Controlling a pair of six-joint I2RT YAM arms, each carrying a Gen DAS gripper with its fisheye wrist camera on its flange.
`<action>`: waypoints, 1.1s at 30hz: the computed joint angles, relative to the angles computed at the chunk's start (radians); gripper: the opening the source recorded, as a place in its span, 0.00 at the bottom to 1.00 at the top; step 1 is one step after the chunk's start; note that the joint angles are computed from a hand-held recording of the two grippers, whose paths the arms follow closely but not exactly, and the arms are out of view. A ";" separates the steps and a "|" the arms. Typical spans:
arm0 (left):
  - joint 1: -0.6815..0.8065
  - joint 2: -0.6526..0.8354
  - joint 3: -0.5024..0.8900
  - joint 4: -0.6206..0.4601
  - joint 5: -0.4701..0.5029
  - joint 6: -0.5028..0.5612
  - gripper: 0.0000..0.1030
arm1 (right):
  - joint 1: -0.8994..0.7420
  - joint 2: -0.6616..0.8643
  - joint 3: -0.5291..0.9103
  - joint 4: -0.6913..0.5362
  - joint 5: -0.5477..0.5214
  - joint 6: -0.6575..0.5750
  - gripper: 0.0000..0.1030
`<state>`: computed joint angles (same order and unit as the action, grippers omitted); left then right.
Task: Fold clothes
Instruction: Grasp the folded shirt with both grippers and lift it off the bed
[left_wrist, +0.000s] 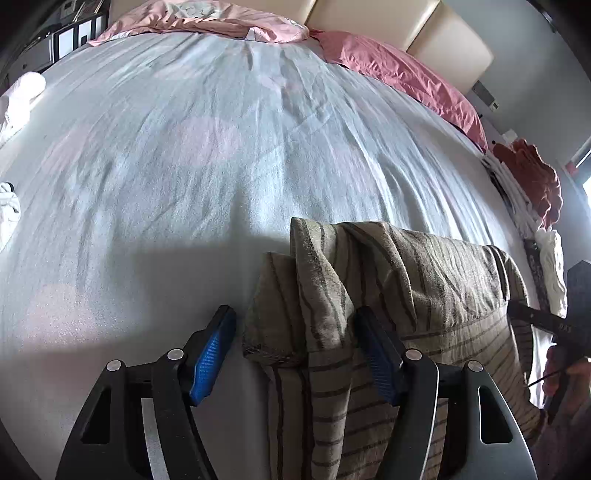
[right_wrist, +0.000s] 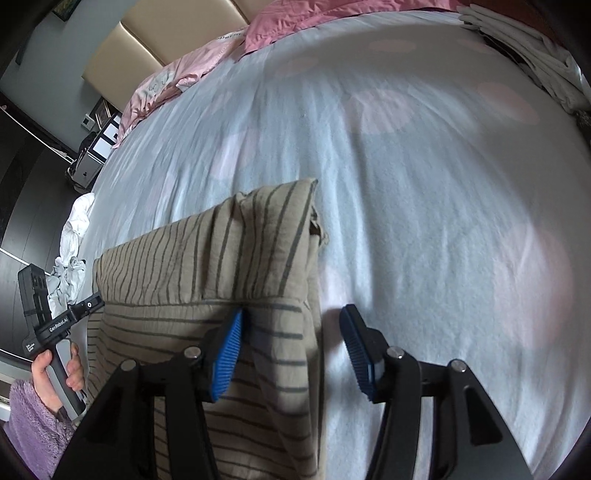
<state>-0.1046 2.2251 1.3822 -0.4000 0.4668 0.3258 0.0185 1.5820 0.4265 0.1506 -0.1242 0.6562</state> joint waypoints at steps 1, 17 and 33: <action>-0.007 -0.006 -0.011 0.012 -0.009 0.009 0.66 | 0.006 0.010 0.004 0.008 0.008 -0.004 0.52; -0.047 -0.082 -0.121 0.067 0.022 0.070 0.14 | 0.091 0.036 -0.017 0.125 0.028 -0.053 0.11; -0.041 -0.481 -0.395 0.212 0.090 0.054 0.12 | 0.393 -0.511 -0.086 -0.174 0.459 0.012 0.09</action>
<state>-0.1452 1.7440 0.9875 -0.1879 0.5570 0.3799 0.4116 1.0707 0.3408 -0.0236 0.3343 0.6680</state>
